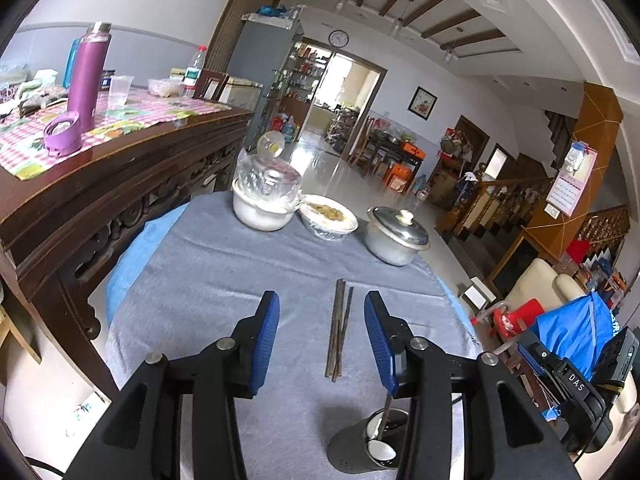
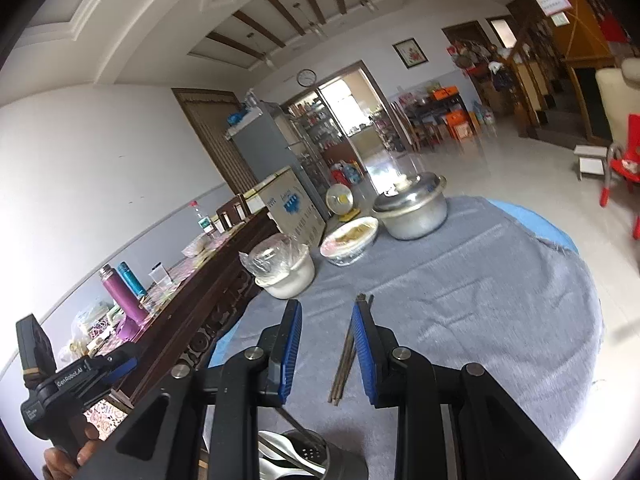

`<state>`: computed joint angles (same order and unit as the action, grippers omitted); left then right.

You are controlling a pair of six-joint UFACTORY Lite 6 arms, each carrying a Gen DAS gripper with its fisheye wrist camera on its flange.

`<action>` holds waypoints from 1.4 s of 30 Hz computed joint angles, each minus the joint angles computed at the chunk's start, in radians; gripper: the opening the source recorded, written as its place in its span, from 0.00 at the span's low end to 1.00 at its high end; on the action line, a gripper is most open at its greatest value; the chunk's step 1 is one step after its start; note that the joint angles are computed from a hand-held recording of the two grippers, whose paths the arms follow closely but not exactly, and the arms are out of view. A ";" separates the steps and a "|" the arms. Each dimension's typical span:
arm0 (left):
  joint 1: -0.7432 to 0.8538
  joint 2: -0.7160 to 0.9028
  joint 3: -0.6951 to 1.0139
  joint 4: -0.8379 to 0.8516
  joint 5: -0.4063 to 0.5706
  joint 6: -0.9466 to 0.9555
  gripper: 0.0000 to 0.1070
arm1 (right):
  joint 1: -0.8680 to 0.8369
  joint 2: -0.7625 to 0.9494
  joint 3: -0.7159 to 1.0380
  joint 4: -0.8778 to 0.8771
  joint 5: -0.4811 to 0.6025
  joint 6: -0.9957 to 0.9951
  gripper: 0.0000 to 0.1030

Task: Organize utensils
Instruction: 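Move both grippers back to the remaining chopsticks on the cloth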

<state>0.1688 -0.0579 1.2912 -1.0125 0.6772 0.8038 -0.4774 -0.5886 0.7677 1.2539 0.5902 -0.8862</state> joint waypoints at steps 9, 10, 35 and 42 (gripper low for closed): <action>0.006 0.077 0.005 0.036 -0.021 -0.028 0.42 | -0.061 0.077 -0.008 0.032 0.050 -0.034 0.28; 0.006 0.086 0.004 0.039 -0.024 -0.030 0.42 | -0.066 0.086 -0.010 0.036 0.053 -0.039 0.28; -0.224 0.793 0.587 0.392 0.049 -0.292 0.42 | -0.048 0.770 0.377 -0.007 0.091 -0.110 0.28; -0.344 1.056 0.902 0.536 0.150 -0.412 0.42 | -0.009 0.885 0.469 -0.006 0.080 -0.098 0.28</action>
<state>-0.1749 0.9976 2.1929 -0.4762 0.8272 0.3915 -0.4860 0.2963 1.2364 1.2480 0.6702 -0.9845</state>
